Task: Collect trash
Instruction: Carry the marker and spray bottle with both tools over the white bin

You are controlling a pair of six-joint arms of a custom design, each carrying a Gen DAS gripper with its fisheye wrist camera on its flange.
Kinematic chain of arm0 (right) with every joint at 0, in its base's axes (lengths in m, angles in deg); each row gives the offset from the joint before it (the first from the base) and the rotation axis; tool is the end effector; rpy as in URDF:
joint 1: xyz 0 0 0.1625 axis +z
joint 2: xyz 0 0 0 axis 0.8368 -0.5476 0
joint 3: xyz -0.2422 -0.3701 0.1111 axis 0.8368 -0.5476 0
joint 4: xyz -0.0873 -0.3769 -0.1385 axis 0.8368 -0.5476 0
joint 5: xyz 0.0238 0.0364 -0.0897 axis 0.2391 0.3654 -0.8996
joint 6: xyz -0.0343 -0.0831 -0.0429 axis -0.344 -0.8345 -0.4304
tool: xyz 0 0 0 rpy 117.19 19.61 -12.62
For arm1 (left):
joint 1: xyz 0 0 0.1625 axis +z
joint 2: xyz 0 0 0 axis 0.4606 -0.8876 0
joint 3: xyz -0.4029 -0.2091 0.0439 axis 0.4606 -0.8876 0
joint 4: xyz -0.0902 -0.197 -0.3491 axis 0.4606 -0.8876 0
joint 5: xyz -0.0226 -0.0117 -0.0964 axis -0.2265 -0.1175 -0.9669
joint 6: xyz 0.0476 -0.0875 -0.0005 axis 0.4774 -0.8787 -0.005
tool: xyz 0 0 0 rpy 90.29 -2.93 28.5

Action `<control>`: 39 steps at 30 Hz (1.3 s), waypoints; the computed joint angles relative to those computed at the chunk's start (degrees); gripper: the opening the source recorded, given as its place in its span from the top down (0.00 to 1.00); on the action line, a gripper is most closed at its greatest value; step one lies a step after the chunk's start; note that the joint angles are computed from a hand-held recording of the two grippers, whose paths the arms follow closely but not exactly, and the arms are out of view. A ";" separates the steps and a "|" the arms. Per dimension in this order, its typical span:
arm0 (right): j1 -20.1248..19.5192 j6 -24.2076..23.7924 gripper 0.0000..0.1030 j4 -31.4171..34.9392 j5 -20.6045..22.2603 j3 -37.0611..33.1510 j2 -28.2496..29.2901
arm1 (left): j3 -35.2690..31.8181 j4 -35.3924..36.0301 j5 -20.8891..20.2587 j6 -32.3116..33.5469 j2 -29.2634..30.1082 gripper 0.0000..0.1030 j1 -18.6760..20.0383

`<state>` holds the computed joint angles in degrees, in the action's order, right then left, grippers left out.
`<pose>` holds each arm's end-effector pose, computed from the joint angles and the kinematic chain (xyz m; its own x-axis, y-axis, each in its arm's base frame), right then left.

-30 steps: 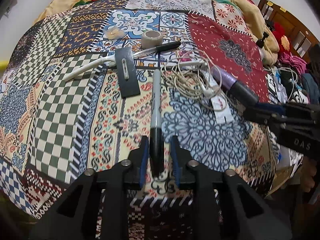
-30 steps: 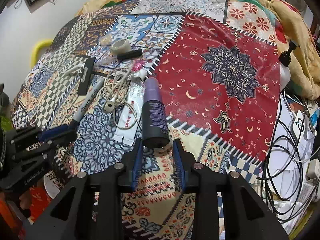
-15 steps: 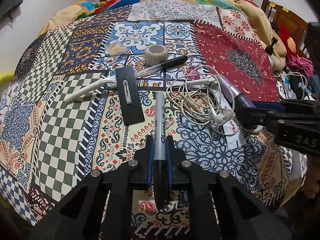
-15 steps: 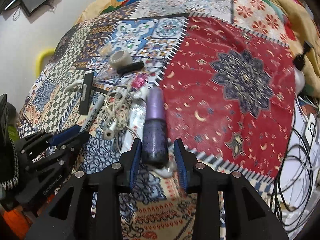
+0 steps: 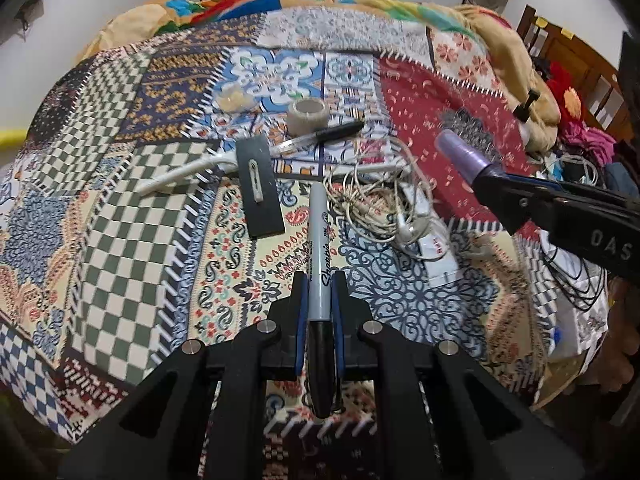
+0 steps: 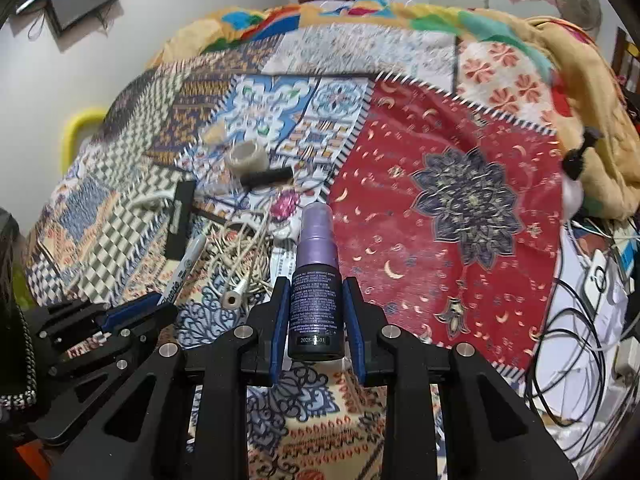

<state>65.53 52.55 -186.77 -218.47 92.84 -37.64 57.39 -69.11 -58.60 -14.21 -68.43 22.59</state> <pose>0.3119 -0.3823 0.1064 -0.8288 0.1897 0.5264 -0.1683 0.8127 -0.5578 -0.1597 -0.4759 0.2137 -0.6492 0.5674 -0.5066 0.6811 0.7301 -0.0552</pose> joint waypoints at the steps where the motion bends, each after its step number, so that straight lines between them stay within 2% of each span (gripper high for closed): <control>1: 0.64 0.87 0.77 0.18 0.13 0.19 -0.70 | -0.01 0.52 -0.24 -0.40 -0.86 0.90 -0.28; 6: 5.10 4.10 0.77 3.43 -1.84 -0.88 -2.52 | 0.11 3.33 -0.60 -1.62 -5.98 0.90 -2.39; 12: 12.01 8.92 0.77 11.92 -6.26 -4.75 -3.17 | 0.77 8.09 0.66 -3.35 -15.31 0.90 -6.37; 20: 21.71 12.39 0.77 20.16 -10.43 -12.41 0.33 | 0.48 18.80 5.00 -7.74 -30.17 0.90 -11.62; 23: 24.39 11.99 0.77 19.82 -9.67 -14.60 2.19 | -0.10 24.02 5.98 -10.69 -36.06 0.90 -13.07; 28: 27.41 10.83 0.77 18.69 -7.00 -18.28 6.50 | -0.65 35.72 11.92 -17.07 -45.94 0.90 -16.63; 36: 30.27 4.48 0.77 18.39 -1.18 -26.02 14.53 | -5.97 59.81 18.39 -30.10 -57.74 0.90 -18.16; 37: 30.50 3.31 0.77 18.43 -0.35 -27.31 15.80 | -7.13 64.76 19.91 -33.34 -59.33 0.90 -18.89; 39: 30.69 1.34 0.77 18.47 1.54 -29.36 17.73 | -8.77 69.78 21.31 -36.54 -60.80 0.90 -18.89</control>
<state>96.22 53.89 -168.30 -216.93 63.49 -19.91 48.62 0.67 -37.28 -50.75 -129.22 3.70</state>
